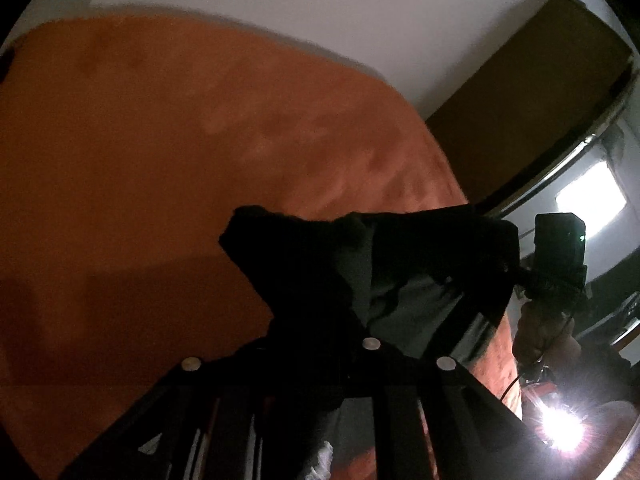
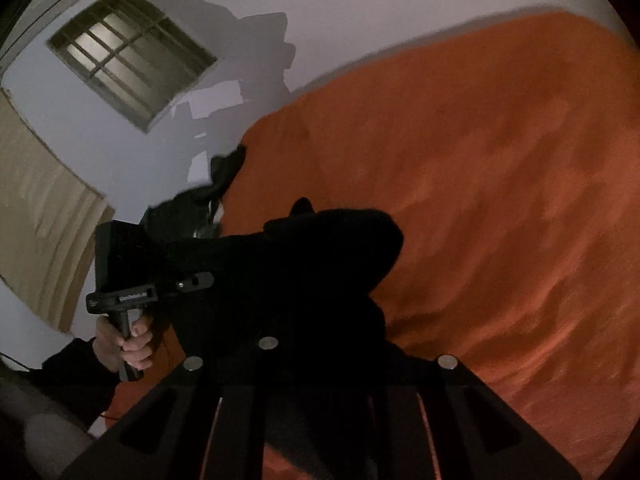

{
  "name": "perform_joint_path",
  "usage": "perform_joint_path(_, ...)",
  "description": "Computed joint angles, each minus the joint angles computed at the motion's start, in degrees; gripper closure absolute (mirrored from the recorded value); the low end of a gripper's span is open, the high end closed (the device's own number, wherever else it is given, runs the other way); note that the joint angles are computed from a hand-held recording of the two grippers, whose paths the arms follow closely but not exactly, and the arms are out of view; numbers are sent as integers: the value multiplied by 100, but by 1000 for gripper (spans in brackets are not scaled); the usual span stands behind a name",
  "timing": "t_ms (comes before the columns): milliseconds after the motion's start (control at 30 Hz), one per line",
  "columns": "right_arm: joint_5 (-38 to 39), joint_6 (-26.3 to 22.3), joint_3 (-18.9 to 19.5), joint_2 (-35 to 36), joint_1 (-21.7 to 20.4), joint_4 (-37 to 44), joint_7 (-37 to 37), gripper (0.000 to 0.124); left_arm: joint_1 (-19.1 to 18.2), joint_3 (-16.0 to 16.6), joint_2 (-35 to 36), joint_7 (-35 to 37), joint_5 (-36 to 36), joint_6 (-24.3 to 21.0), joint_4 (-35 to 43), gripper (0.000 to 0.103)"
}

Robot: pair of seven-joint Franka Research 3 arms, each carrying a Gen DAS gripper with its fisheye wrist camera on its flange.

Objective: Fold clothes

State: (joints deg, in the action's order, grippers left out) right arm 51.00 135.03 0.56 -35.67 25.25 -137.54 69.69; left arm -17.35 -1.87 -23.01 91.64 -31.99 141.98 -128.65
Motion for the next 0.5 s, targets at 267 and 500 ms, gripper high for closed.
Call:
perform_joint_path(267,-796,-153,-75,509,-537,1700,691,115,275,-326,1059,-713,576,-618,2263,92)
perform_joint_path(500,-1346,-622,-199,1396,-919,3346,1403,115,556,-784,2558,-1826,1343,-1343,4711,92)
